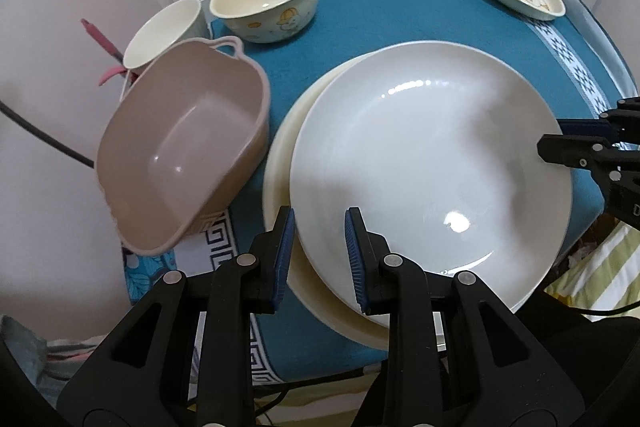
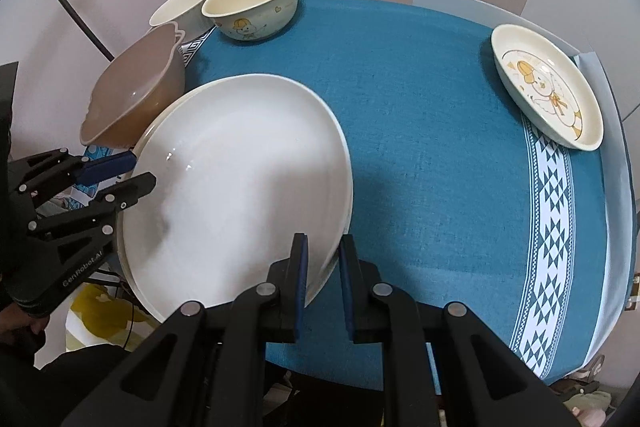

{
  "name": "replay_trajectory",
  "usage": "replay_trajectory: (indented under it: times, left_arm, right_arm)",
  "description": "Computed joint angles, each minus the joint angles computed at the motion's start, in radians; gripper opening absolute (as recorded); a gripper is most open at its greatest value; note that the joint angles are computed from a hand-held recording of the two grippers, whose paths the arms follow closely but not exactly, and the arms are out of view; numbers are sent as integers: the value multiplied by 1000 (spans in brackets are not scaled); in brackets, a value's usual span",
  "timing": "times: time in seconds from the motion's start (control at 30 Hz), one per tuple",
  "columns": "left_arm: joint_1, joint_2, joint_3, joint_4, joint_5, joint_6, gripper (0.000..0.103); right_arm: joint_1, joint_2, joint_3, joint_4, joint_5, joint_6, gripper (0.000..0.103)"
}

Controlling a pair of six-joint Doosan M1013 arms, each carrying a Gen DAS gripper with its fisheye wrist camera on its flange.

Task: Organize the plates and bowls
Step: 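Carry the white plate with both grippers and lower it onto the yellow plate, then grasp the rim of the duck-print plate with both grippers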

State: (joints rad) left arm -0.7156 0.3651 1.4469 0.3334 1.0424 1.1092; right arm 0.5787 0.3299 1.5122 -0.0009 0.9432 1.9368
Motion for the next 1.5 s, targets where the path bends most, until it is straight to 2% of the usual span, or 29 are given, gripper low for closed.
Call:
replay_trajectory:
  times: [0.33, 0.5, 0.57, 0.67, 0.7, 0.73, 0.77, 0.8, 0.83, 0.87, 0.93, 1.03, 1.13, 1.23, 1.3, 1.4, 1.5]
  left_arm:
    - [8, -13, 15, -12, -14, -29, 23]
    - [12, -29, 12, -31, -30, -31, 23]
    - [11, -44, 11, -32, -60, -37, 23]
    - [8, -77, 19, -8, -148, -62, 24]
    - [4, -84, 17, 17, -172, -78, 30]
    - [1, -86, 12, 34, -182, -86, 39]
    - [-1, -88, 7, 49, -191, -95, 78]
    - [-5, -92, 7, 76, -212, -116, 102]
    - [-12, -103, 18, 126, -255, -158, 103]
    - [-14, -109, 22, 145, -286, -167, 103]
    - [-16, -104, 2, 120, -305, -114, 103]
    - [-7, -85, -40, 18, -317, 0, 103]
    - [16, -53, -101, -165, -331, 152, 103]
    - [31, -4, -185, -330, -320, 295, 103]
    - [37, 42, -264, -426, -287, 387, 103]
    - [38, 124, -394, -511, -222, 475, 103]
    - [41, 227, -553, -554, -107, 488, 103]
  right_arm:
    - [5, 5, -6, 0, -12, -12, 14]
    - [1, -24, 10, 12, -71, -12, 14]
    - [-2, -36, 14, 10, -91, -2, 14]
    - [-13, -56, 24, 45, -130, 8, 14]
    - [-17, -63, 27, 48, -139, 19, 14]
    - [-20, -72, 31, 39, -151, 39, 17]
    - [-19, -80, 36, 17, -160, 65, 24]
    - [-19, -89, 41, -15, -173, 99, 54]
    - [-18, -101, 50, -47, -191, 136, 94]
    - [-19, -118, 66, -80, -223, 178, 103]
    - [-21, -139, 82, -124, -249, 248, 103]
    - [-31, -165, 97, -184, -234, 342, 103]
    - [-39, -189, 97, -291, -166, 450, 103]
    - [-58, -201, 79, -336, -70, 488, 103]
    - [-73, -216, 79, -369, -46, 520, 103]
    - [-110, -236, 83, -396, -53, 541, 103]
    - [-178, -232, 81, -309, -67, 474, 103]
